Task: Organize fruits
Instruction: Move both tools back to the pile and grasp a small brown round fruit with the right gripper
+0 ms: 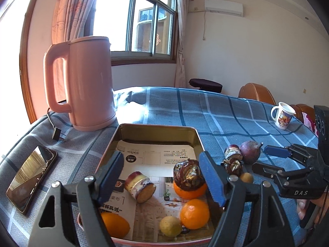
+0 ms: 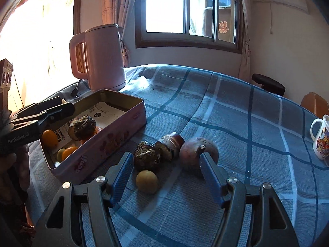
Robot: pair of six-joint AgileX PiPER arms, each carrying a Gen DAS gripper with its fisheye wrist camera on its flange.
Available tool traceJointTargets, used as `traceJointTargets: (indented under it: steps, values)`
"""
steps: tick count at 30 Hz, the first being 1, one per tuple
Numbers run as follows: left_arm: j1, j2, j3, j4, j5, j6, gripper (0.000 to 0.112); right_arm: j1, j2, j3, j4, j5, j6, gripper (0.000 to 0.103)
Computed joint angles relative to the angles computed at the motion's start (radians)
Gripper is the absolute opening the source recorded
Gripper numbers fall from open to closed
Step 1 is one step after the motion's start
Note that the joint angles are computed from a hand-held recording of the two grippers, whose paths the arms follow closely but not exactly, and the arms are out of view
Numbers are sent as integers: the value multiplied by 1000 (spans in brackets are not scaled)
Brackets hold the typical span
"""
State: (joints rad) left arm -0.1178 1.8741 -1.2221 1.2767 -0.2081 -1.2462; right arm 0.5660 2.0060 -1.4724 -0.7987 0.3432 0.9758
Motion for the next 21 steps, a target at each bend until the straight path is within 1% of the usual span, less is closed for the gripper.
traceJointTargets:
  steps: [1,4,5,7,10,11,12,14,16,19,21]
  values:
    - [-7,-1,1,6,-1,-5,78,-2,5,-9,51,0,-54,68]
    - [-29,-3,5,4,9,6,78,7,49,-82,207,64,-239,68]
    - [-36,-6,8,-15,12,27,78,11,59,-97,231,78,-269,67]
    - [-45,-9,13,-19,12,34,79,12,91,-149,301,127,-344,61]
    - [-58,-12,17,-14,13,35,78,-12,135,-217,479,181,-510,55]
    - [-61,-13,18,-9,11,31,78,-21,136,-217,523,177,-548,38]
    - [-64,-13,16,24,6,-1,78,-22,127,-201,529,160,-553,28]
    - [-72,-11,10,93,-3,-66,78,-17,107,-168,490,137,-515,28]
    - [-90,-15,9,118,-7,-82,78,-10,65,-100,387,82,-404,28]
    - [-130,-16,6,128,-2,-68,78,-4,3,0,169,40,-173,28]
    - [-161,-3,-16,218,7,-144,78,-2,-34,59,1,38,4,28]
